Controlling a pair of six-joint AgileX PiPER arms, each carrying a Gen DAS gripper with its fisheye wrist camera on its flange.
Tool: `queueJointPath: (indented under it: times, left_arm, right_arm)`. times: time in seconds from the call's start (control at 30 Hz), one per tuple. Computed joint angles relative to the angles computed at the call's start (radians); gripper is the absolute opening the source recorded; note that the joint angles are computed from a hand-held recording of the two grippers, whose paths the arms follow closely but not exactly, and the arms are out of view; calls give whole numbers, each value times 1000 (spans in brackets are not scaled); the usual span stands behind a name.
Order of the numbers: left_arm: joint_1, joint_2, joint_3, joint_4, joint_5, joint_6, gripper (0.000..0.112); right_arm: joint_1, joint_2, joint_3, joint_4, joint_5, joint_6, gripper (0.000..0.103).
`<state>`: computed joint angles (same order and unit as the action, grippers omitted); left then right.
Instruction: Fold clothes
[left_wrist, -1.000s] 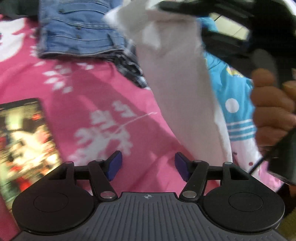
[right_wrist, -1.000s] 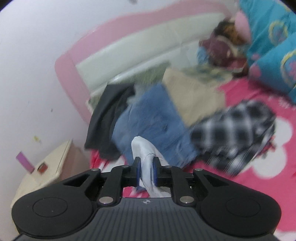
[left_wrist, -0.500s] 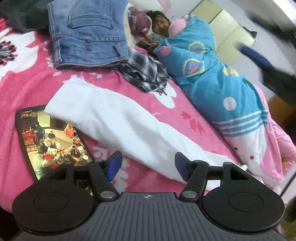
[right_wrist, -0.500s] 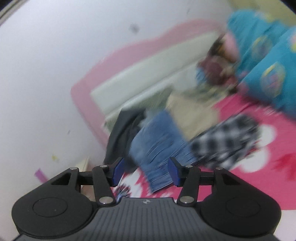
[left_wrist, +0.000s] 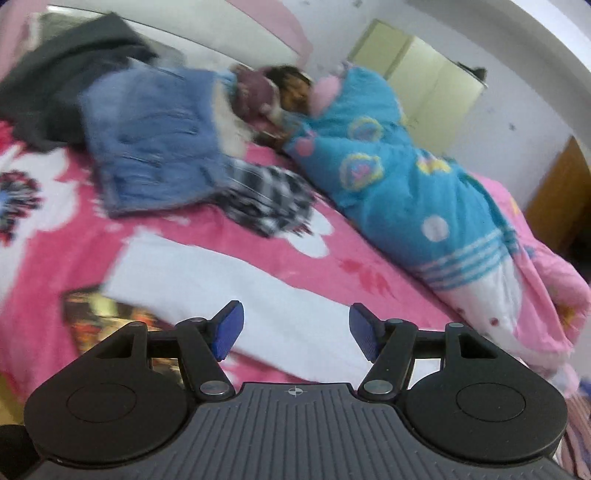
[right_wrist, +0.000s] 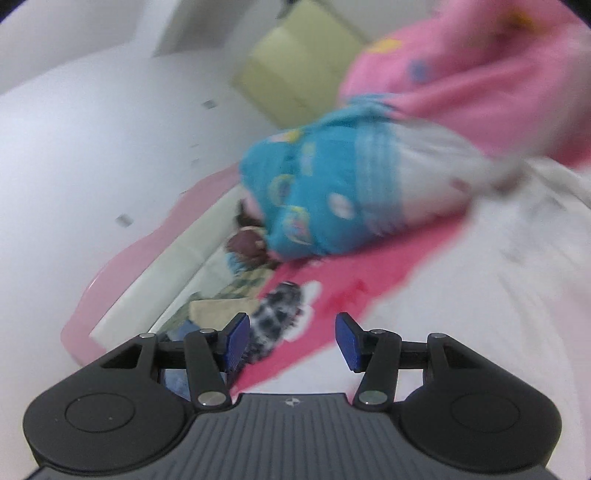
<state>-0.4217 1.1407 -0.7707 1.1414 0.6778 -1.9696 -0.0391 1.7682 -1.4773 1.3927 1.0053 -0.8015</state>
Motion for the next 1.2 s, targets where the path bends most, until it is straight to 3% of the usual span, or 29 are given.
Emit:
queueJointPath:
  times: [0.2, 0.33, 0.47, 0.57, 0.67, 0.83, 0.93, 1.2]
  left_arm:
    - [-55, 222, -151, -44, -140, 113, 63]
    - [-148, 357, -245, -96, -210, 203, 63]
    - [-246, 472, -310, -65, -248, 220, 63]
    - [-341, 532, -336, 11, -226, 201, 63]
    - [-419, 568, -353, 62, -183, 218, 63]
    - [-506, 610, -406, 147, -116, 253, 64]
    - [-515, 650, -464, 107, -134, 314, 64]
    - [-489, 764, -564, -73, -174, 430, 65]
  right_arm:
    - [-229, -214, 426, 51, 61, -199, 54]
    - [-423, -322, 579, 22, 116, -255, 53]
    - [-588, -393, 639, -54, 99, -286, 53]
    - [-680, -419, 671, -100, 78, -313, 53]
    - [-781, -411, 712, -95, 110, -378, 53]
    - [-868, -368, 741, -77, 114, -456, 53]
    - [-883, -351, 737, -74, 99, -480, 53]
    - [-861, -359, 688, -65, -50, -562, 54]
